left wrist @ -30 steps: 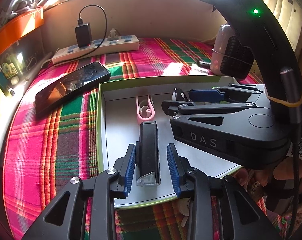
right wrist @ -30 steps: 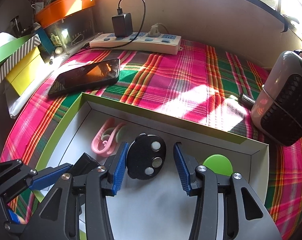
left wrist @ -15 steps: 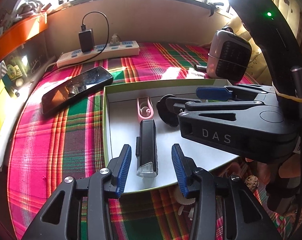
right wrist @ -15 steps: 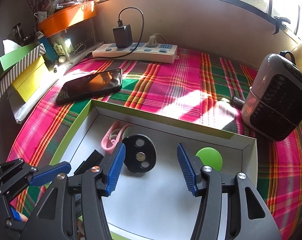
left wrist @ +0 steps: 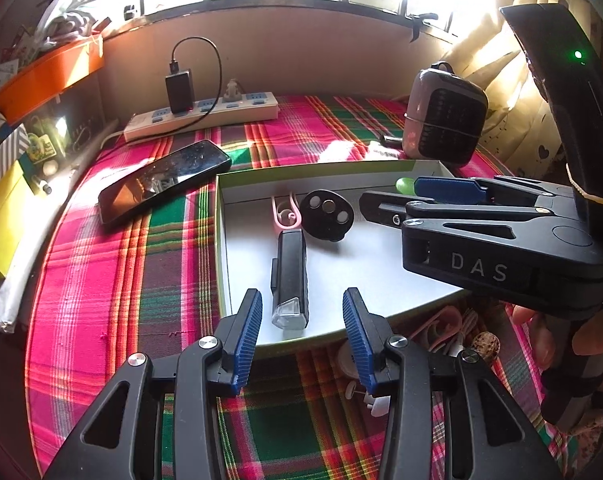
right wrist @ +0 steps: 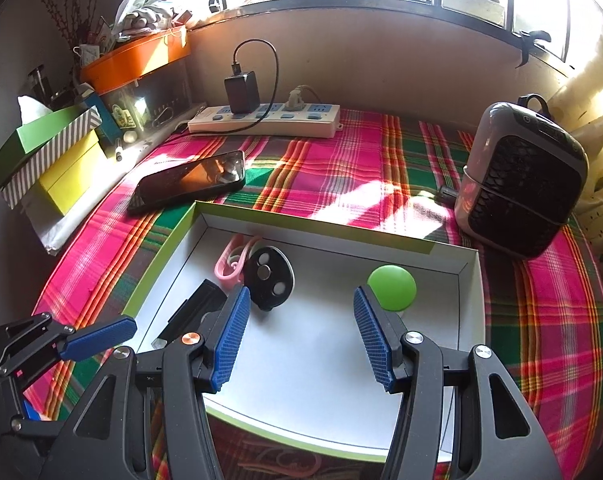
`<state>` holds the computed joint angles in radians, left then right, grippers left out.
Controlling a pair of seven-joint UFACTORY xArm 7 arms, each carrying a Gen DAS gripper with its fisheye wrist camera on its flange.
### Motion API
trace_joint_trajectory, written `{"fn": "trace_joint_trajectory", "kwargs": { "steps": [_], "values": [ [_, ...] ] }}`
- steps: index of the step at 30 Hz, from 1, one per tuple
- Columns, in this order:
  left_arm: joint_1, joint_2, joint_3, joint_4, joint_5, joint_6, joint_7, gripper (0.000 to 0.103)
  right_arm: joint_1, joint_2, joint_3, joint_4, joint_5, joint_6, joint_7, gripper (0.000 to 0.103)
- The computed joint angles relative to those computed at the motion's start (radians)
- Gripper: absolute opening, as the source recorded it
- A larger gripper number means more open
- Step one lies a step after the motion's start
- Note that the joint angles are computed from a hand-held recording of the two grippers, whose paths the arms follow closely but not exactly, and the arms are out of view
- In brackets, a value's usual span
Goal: Organize objects
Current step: 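Withdraw both grippers from the box toward the objects on the bedspread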
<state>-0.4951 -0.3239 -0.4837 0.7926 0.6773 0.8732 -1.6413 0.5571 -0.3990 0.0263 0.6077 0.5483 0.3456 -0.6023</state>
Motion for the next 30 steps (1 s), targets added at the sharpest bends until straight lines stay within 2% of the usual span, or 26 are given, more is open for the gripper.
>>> {"fn": "trace_joint_trajectory", "kwargs": {
  "steps": [17,30],
  "values": [
    [-0.029,-0.080,-0.051,-0.056,-0.046,0.016,-0.066,0.041,0.010,-0.219,-0.072,-0.168,-0.022,-0.003,0.018,0.055],
    [-0.024,-0.089,-0.084,-0.093,-0.056,-0.081,-0.108,0.041,-0.004,-0.381,-0.121,-0.295,-0.096,0.023,0.043,0.055]
  ]
}}
